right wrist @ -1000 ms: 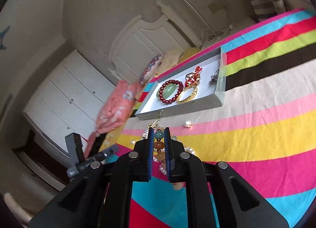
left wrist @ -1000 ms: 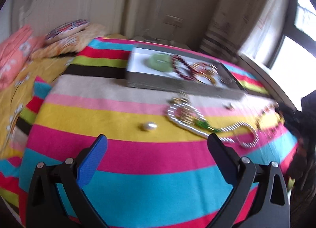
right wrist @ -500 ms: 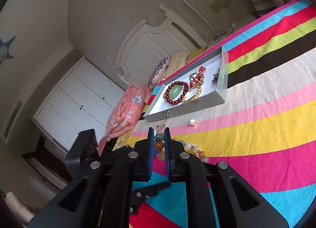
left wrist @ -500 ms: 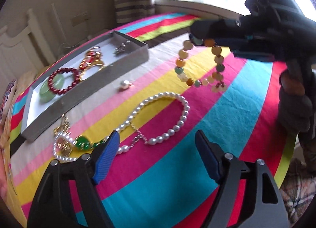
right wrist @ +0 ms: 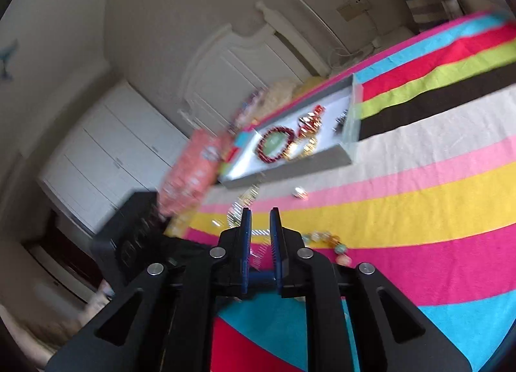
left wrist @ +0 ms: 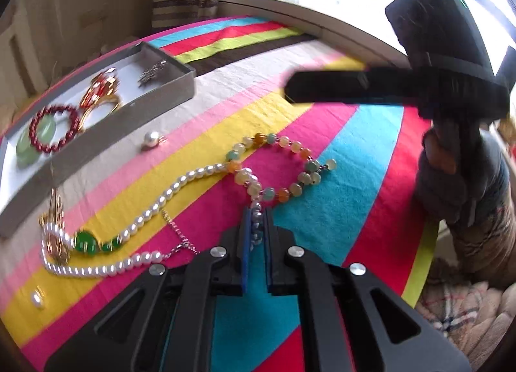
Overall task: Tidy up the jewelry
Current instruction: 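Grasp the amber bead bracelet with the right tool while the left tool grasps the pearl necklace, then lift the bracelet and pearl necklace into the tray and open both tools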
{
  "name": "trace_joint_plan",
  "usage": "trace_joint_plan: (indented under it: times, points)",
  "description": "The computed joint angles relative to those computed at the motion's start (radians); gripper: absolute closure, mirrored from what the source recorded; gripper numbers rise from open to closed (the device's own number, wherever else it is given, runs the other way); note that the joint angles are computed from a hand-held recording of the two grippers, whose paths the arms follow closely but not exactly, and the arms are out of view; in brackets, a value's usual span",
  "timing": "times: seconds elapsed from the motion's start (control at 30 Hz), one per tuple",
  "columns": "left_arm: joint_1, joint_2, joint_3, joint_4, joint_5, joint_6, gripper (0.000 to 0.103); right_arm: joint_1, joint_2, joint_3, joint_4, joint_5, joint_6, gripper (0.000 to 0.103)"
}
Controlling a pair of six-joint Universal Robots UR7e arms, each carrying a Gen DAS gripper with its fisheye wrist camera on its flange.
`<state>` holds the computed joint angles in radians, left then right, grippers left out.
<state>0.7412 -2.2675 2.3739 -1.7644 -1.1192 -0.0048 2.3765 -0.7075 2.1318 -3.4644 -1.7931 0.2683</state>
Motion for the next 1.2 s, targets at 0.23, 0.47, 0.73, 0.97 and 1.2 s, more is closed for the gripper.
trace_joint_plan:
  times: [0.23,0.47,0.73,0.97,1.2]
  points:
    - [0.247,-0.031,-0.063,-0.190,-0.285,-0.009,0.096,0.090,-0.004,-0.067,0.235,-0.114,-0.124,0.039]
    - [0.291,-0.036,-0.111,-0.225,-0.388,-0.027,0.096,0.135,0.087,-0.211,0.490,-0.226,-0.166,0.042]
    - [0.331,-0.028,-0.142,-0.293,-0.436,-0.070,0.096,0.141,0.124,-0.248,0.563,-0.291,-0.142,0.091]
    - [0.328,-0.012,-0.211,-0.332,-0.488,-0.112,0.096,0.027,0.049,-0.090,0.162,0.043,-0.046,0.092]
    - [0.237,-0.019,-0.289,-0.334,-0.469,-0.174,0.096,-0.035,0.062,-0.066,-0.154,0.302,0.058,0.092]
